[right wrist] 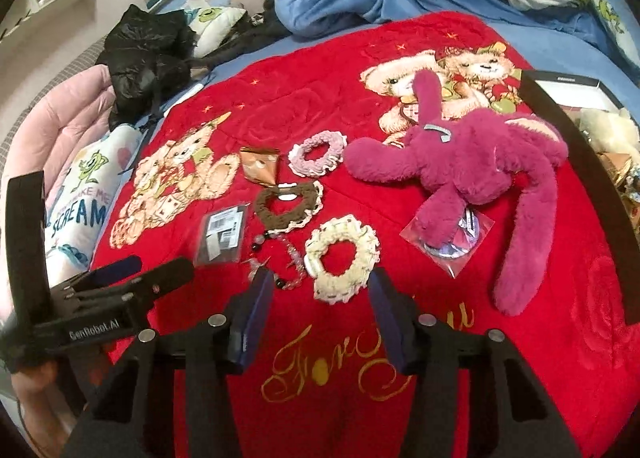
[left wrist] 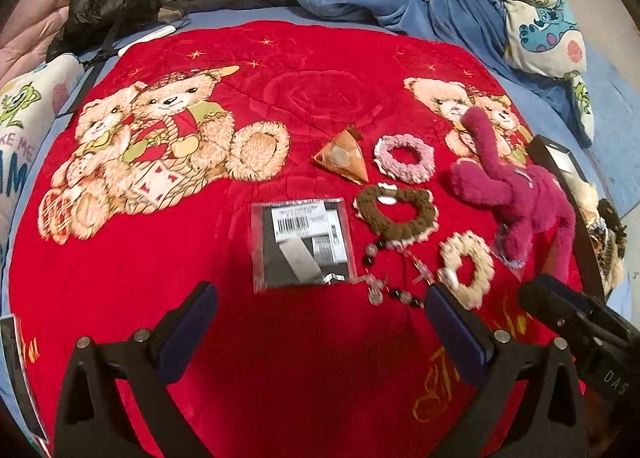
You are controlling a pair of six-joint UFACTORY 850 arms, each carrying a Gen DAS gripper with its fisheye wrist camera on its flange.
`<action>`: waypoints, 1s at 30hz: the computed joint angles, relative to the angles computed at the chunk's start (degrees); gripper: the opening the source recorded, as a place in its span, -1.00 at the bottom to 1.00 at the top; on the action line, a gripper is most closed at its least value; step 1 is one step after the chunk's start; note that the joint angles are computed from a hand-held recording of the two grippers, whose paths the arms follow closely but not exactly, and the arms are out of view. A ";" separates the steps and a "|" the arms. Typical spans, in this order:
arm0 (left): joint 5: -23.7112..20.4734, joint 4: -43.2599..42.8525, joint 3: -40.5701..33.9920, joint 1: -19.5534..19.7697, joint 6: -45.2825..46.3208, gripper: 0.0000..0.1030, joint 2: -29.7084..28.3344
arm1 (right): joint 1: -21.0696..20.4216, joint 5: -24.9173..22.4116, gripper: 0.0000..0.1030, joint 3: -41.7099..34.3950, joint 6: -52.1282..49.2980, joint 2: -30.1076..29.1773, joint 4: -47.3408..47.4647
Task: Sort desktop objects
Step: 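Move the left tool to the black bagged package while the right tool reaches the cream lace scrunchie, then close the left tool on the black bagged package while the right tool grips the cream scrunchie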
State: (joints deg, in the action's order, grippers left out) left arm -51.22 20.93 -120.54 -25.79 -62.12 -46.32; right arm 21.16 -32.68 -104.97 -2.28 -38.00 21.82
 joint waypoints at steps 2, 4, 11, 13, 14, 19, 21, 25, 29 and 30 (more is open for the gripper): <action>-0.78 -1.32 -2.28 0.68 1.86 1.00 -1.91 | -0.20 -0.73 -0.11 -1.56 1.02 -1.49 0.07; -1.86 -1.98 -4.58 1.22 3.18 1.00 -3.87 | -0.31 -1.48 -0.12 -3.12 2.54 -2.93 -0.35; -4.73 -3.64 -10.45 2.93 5.05 1.00 -9.45 | -0.62 -4.69 -0.21 -8.53 6.28 -7.71 -3.41; -4.04 -4.03 -10.00 3.32 5.08 1.00 -9.68 | -0.72 -5.38 -0.21 -9.60 7.21 -8.60 -4.37; -4.22 -3.90 -10.09 3.42 5.06 1.00 -10.02 | -0.84 -5.78 -0.22 -10.18 7.32 -9.11 -4.36; -7.13 -0.94 -13.44 2.79 6.65 1.00 -13.00 | -1.35 -7.06 -0.40 -11.50 7.36 -10.58 -3.49; -7.02 0.77 -13.51 2.44 6.11 1.00 -13.32 | -1.44 -7.26 -0.50 -11.47 7.08 -10.81 -2.98; -4.30 0.97 -10.18 2.74 3.88 1.00 -11.69 | -1.58 -7.15 -0.53 -10.97 7.70 -11.09 -2.08; -3.56 1.33 -8.96 2.70 3.67 1.00 -11.15 | -1.94 -6.41 -0.53 -10.13 6.93 -10.85 -0.20; -3.22 1.32 -8.54 2.71 3.71 1.00 -10.96 | -1.96 -6.52 -0.54 -10.27 6.90 -10.97 -0.12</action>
State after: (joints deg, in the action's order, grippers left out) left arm -54.44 22.25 -129.07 -23.08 -58.41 -57.28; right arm 19.20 -39.20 -115.24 4.62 -48.97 21.71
